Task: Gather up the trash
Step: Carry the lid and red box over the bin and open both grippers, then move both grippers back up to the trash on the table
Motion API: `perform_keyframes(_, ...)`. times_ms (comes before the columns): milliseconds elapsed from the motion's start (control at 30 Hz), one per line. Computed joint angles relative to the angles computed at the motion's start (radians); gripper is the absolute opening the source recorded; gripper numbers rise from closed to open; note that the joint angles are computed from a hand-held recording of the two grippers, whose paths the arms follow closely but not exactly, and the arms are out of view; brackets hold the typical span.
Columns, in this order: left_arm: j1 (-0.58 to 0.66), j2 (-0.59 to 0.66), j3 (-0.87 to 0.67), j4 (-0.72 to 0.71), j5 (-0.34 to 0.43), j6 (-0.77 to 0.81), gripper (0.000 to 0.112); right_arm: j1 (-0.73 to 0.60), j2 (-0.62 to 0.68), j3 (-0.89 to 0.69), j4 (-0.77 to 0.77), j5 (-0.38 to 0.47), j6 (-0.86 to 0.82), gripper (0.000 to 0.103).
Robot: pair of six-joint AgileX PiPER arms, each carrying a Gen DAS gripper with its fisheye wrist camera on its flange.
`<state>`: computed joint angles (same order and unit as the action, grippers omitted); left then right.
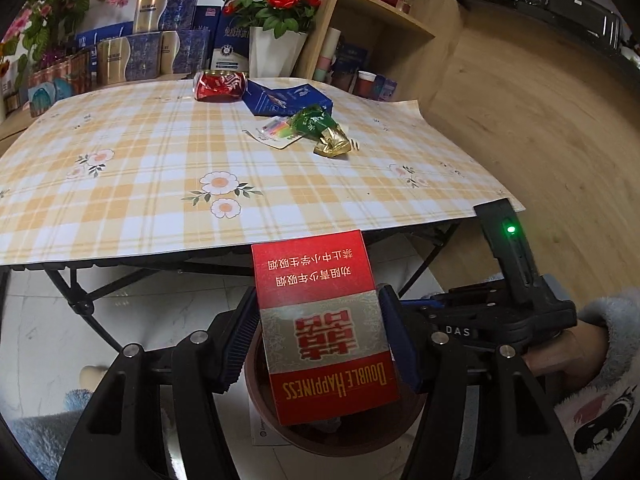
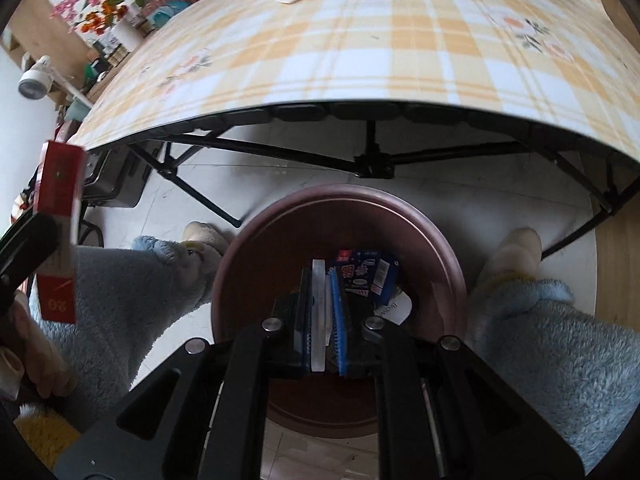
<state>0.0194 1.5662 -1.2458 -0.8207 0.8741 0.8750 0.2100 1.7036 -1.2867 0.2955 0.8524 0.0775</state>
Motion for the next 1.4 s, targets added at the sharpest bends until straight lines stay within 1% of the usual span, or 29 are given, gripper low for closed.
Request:
perform_keyframes(233, 0.003, 0.021, -0.006, 0.001, 0.009, -0.008, 0.059, -0.020, 0.009, -0.009, -0.004, 0.022, 0.023, 0.013)
perform_keyframes(300, 0.005, 0.026, -0.009, 0.001, 0.011, -0.013, 0.059, -0.010, 0.006, -0.014, -0.031, 0.028, 0.045, 0.021)
perform_keyframes(333, 0.006, 0.026, -0.009, 0.001, 0.013, -0.014, 0.059, -0.006, 0.008, -0.017, -0.042, 0.027, 0.053, 0.037)
perform_keyframes(367, 0.007, 0.028, -0.010, 0.002, 0.014, -0.016, 0.059, -0.003, 0.007, -0.020, -0.047, 0.024, 0.056, 0.056)
perform_keyframes(533, 0.005, 0.034, -0.012, 0.012, 0.013, -0.030, 0.059, 0.016, -0.019, -0.010, -0.101, -0.010, 0.090, 0.084)
perform_keyframes(600, 0.003, 0.037, -0.015, 0.019, 0.013, -0.038, 0.059, 0.015, -0.023, -0.007, -0.119, -0.016, 0.110, 0.087)
perform_keyframes(633, 0.003, 0.038, -0.016, 0.020, 0.014, -0.039, 0.059, 0.012, -0.024, -0.006, -0.124, -0.018, 0.118, 0.091)
perform_keyframes(667, 0.003, 0.040, -0.016, 0.022, 0.015, -0.040, 0.059, 0.009, -0.026, -0.003, -0.135, -0.021, 0.136, 0.093)
perform_keyframes(867, -0.001, 0.063, -0.031, 0.043, 0.028, -0.059, 0.059, -0.034, -0.035, 0.021, -0.132, -0.042, 0.202, 0.096)
perform_keyframes(1167, -0.004, 0.088, -0.042, 0.049, 0.055, -0.066, 0.059, -0.055, -0.037, 0.034, -0.119, -0.047, 0.232, 0.096)
perform_keyframes(1200, -0.008, 0.083, -0.039, 0.048, 0.052, -0.059, 0.060, -0.053, -0.038, 0.034, -0.122, -0.046, 0.233, 0.096)
perform_keyframes(1267, -0.017, 0.076, -0.034, 0.049, 0.046, -0.048, 0.069, -0.046, -0.038, 0.032, -0.126, -0.044, 0.231, 0.096)
perform_keyframes(1300, -0.021, 0.073, -0.031, 0.053, 0.035, -0.046, 0.075, -0.044, -0.038, 0.031, -0.128, -0.043, 0.231, 0.096)
perform_keyframes(1400, -0.024, 0.065, -0.025, 0.051, 0.021, -0.042, 0.077, -0.040, -0.036, 0.027, -0.133, -0.039, 0.235, 0.096)
